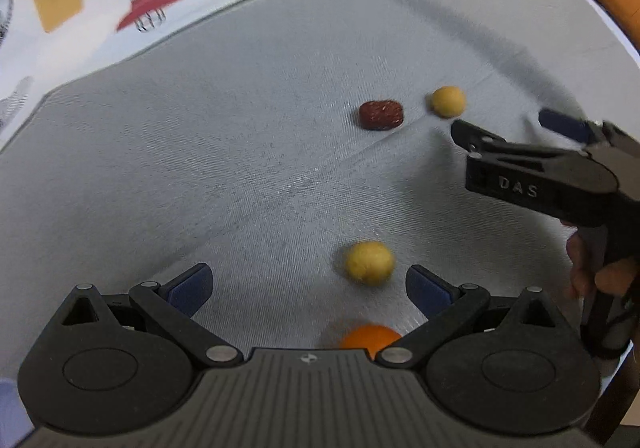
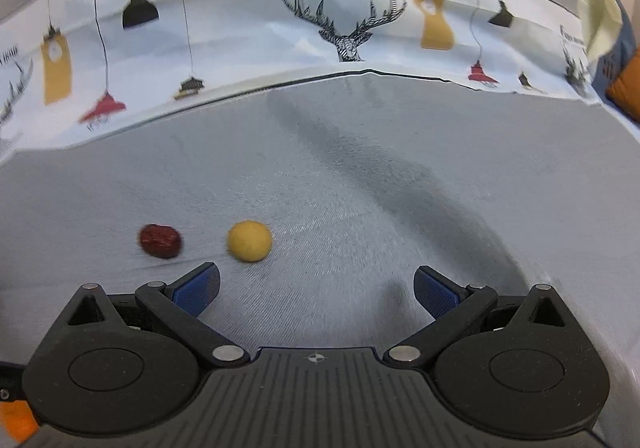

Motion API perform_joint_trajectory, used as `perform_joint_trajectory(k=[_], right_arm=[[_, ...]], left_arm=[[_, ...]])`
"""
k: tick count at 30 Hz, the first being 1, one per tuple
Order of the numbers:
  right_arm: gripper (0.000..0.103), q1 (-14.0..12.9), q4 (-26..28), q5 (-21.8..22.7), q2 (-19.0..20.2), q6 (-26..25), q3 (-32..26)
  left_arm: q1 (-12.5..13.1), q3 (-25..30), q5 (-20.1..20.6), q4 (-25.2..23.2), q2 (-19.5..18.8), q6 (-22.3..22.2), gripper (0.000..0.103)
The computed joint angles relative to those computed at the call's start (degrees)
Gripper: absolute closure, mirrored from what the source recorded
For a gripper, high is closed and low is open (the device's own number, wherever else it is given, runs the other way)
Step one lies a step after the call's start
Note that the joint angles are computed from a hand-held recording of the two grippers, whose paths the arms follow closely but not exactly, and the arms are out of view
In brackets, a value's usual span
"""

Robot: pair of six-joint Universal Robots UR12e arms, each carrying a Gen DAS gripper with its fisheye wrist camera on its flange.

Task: Organize fruits

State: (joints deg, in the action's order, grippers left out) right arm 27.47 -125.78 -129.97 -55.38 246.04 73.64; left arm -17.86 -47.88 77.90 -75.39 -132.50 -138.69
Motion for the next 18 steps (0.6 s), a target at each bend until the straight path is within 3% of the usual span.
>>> perform_joint_trajectory(k=[2,5,10,11,12,13,14,15,18], right_arm=[[0.001,-0.42,-1.30,0.34,0.74,-1.69,-0.06],[0.001,-0.34,-4.31,-2.71,1.83,-3.97,0.09],[0.001,-0.44,-3.81,-2.91,2.03,-4.23,-0.44],[0.006,-0.38,-4.23,-2.75,2.01,-5.07,-0.46],[0.019,-0.24,-4.68,-2.67,2.10,-6.22,-0.73],[0.028,0.01,-4.47,-2.67,2.31,-6.98,-1.37],[0.050,0.27,-4.20,-2.56,2.60,-7.76,-2.17],[0.073,0.48,-4.23,-2.27,2.86,-9.00,-2.80],[0.074,1.16,2.77,-3.78,3.54,-6.93,-5.74]], left_arm=[[-0.29,0.43,0.97,0.33,-0.79,0.05,0.000],[-0.40,-2.58,0.60,6.09,0.02,0.73,0.000],[-0.47,-3.07,1.59,6.75,0.39,-1.24,0.002],[-0.35,-3.99,1.19,7.18,1.10,-2.25,0.016],[-0.17,-5.02,0.16,8.18,1.84,-2.48,0.042],[-0.08,-6.20,-0.58,9.45,2.64,-0.70,0.058],[-0.01,-6.62,-1.07,9.38,3.05,1.34,0.076],[-0.07,-6.84,-1.50,9.34,3.25,1.86,0.075],[-0.15,-6.71,-0.01,9.27,3.43,1.45,0.075]])
